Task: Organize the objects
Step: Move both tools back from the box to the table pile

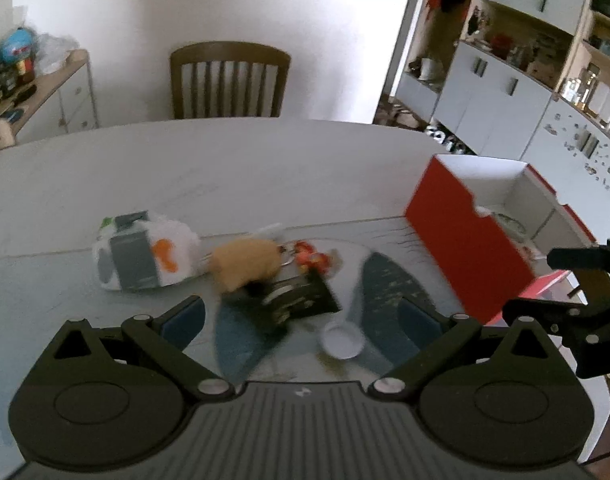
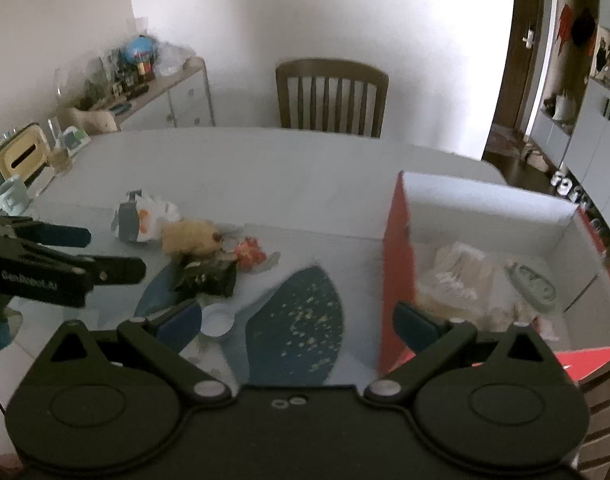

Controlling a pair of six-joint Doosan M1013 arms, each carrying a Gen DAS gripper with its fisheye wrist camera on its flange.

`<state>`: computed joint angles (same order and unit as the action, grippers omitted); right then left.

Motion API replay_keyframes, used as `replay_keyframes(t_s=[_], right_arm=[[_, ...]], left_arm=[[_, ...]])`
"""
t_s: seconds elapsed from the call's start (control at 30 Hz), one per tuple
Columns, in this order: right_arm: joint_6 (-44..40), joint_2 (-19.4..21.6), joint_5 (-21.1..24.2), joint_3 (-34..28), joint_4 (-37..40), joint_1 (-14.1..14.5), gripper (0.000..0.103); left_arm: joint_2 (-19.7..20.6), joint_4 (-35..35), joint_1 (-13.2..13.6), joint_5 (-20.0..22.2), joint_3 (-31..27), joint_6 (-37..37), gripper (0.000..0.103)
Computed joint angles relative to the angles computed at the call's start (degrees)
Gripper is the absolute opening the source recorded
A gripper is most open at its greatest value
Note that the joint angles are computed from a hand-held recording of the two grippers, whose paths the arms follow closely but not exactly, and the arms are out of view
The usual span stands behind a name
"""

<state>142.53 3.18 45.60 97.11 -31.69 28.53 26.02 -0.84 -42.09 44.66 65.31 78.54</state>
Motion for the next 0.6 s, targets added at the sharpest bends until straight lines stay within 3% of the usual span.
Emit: replay_keyframes(t_s=[0.3, 0.6], right_arm=[[-4.2, 4.4, 1.9, -2.2, 5.0, 0.7, 0.099], [-9.9, 7.9, 2.4, -3.6, 7.9, 0.8, 0.092]], left_arm=[[0.3, -1.4, 2.6, 0.9, 1.8, 2.0, 0.103], [3.3, -3.7, 2.2, 2.5, -1.2, 4.5, 0.103]])
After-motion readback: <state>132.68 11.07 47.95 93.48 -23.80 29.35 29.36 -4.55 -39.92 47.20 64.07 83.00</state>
